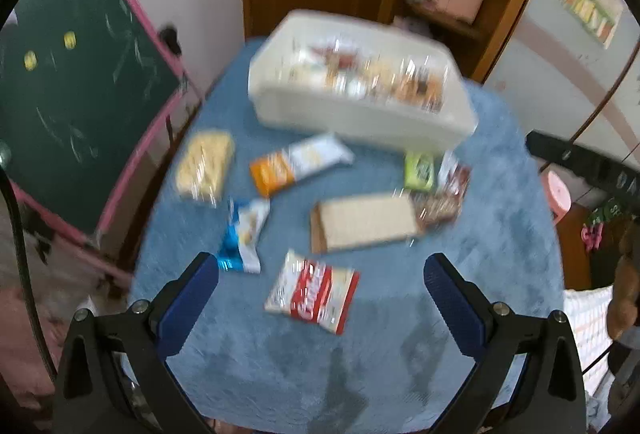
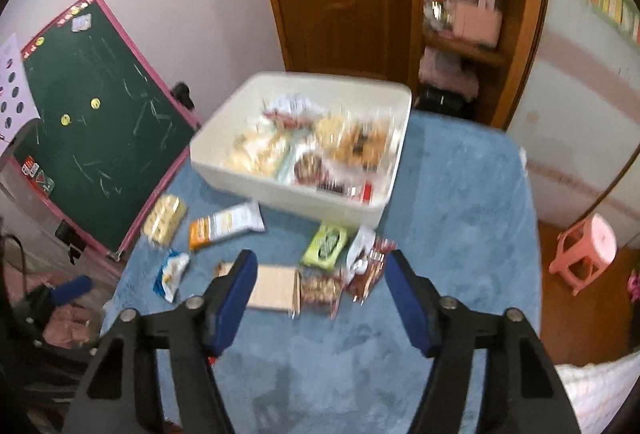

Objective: Organize snacks
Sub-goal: 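Grasp the red Cookies bag with the left tool while the right tool grasps the clear nut bag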

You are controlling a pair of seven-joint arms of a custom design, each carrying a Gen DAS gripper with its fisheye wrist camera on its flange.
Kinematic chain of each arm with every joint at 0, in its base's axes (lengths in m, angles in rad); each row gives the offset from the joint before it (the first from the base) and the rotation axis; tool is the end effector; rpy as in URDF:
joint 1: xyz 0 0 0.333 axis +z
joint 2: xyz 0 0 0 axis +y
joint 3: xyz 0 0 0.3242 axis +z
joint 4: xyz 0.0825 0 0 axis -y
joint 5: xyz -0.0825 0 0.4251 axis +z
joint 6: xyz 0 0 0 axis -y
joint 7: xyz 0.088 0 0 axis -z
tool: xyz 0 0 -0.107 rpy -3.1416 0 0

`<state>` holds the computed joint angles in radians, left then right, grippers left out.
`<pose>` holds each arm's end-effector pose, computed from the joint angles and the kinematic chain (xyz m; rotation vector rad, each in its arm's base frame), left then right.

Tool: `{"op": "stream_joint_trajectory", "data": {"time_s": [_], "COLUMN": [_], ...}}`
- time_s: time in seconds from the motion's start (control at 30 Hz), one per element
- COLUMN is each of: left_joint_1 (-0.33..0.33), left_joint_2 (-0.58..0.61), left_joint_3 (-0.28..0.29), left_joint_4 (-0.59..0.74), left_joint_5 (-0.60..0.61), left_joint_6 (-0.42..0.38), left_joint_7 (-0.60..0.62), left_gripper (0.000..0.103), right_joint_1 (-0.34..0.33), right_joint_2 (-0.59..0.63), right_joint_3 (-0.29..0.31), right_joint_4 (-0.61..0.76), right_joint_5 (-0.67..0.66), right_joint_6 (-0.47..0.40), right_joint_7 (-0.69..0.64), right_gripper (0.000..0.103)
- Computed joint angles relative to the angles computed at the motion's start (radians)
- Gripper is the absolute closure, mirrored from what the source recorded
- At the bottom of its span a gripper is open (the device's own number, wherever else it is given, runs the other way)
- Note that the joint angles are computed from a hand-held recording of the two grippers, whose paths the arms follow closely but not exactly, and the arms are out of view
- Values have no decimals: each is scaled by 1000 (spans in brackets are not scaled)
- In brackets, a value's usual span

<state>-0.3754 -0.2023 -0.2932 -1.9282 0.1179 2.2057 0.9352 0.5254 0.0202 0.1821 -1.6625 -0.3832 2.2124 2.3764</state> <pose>0.4479 -0.3661 0.6238 -1.9193 2.0973 -0.6425 0.5034 0.4127 0.6447 -1.8713 1.7828 -0.4969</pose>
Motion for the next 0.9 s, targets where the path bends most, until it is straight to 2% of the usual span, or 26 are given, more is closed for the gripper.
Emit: {"op": "stream_joint_trajectory", "data": {"time_s": [0.17, 0.3, 0.73, 0.8, 0.9], "left_joint_1": [-17, -17, 3, 7, 10], "left_joint_2": [30, 54, 161, 184, 205], "left_joint_3": [10, 8, 13, 13, 9], "left_joint_4": [-68, -92, -53, -38, -20], "left_joint_5": [-88, -98, -139, -149, -141], "left_joint_6": [8, 25, 17, 15, 7], "left_joint_7": [45, 59, 135, 144, 147], "left_gripper": [2, 2, 2, 2, 2], "right_joint_1": [-17, -31, -42, -41, -42], "right_joint_2": [-3, 7, 92, 109, 134], "right_joint_3": [-11, -19, -43, -47, -50], "right_joint_4": [-83, -119, -122, -110, -94], "right_joint_5": [76, 141, 284, 296, 334], "right_joint_6": [31, 63, 113, 115, 112], "right_joint_7": [18, 10, -33, -42, -69], "right_gripper": [38, 38, 38, 40, 47]}}
